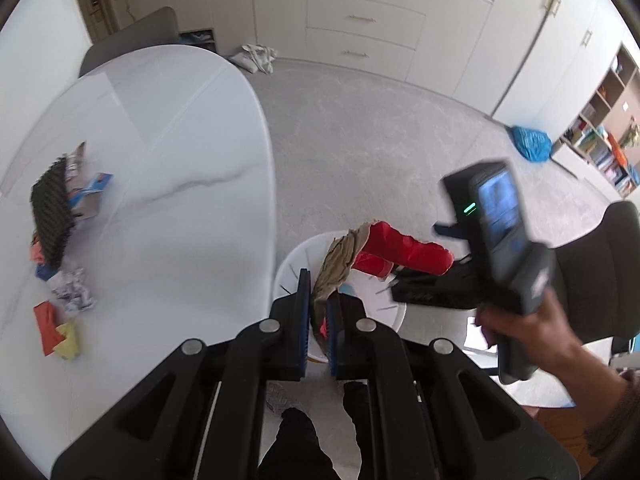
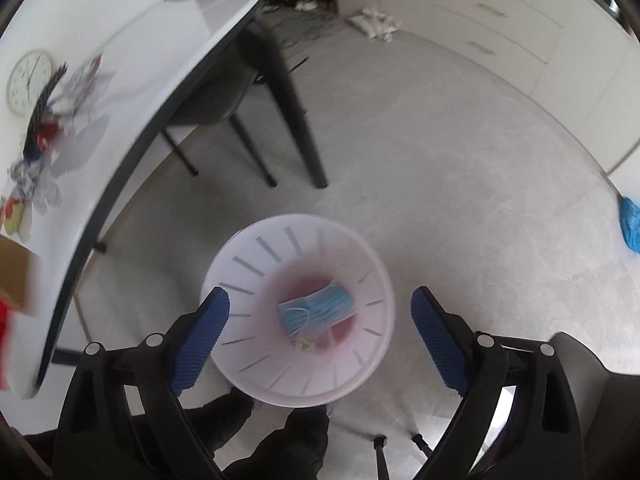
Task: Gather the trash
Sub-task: 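Carry both items over the pink bin and open both tools to drop them, then move both tools back over the table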
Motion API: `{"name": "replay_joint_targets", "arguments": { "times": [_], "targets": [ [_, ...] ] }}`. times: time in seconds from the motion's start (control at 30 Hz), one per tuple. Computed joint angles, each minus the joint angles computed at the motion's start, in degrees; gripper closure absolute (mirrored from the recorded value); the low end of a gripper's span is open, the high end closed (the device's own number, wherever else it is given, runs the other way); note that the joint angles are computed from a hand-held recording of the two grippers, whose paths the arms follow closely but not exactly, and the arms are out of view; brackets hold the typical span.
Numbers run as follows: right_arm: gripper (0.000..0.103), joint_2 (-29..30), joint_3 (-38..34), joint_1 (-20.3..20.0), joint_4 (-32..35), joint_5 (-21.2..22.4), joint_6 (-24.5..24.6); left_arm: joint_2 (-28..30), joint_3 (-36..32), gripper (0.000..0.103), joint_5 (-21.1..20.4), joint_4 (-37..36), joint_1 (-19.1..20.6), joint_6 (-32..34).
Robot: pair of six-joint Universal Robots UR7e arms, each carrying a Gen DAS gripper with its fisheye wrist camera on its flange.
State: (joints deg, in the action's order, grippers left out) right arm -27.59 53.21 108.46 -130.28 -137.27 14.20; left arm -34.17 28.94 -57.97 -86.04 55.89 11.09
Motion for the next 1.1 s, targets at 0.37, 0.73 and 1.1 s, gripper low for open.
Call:
{"name": "replay_joint_targets", "arguments": {
  "times": [0.37,0.73,1.1],
  "targets": [
    [0.007,-12.64,12.29,0.49,-4.21,-3.73,3.21,7.31,-1.21,0.053,1.31,6.04,1.76,-8.14],
    [0.007,-13.56,12.66,-0.13,-3.44,-1.71,2.58,8.58,-3.52,0.016,1.55,5.97,0.48,-9.52],
    [0.007,-7.09,0.16,3.38,-2.95,-0.09,-3.79,7.63,-11.79,0.012,2.7,4.17,-0.52,-9.61]
  ]
}}
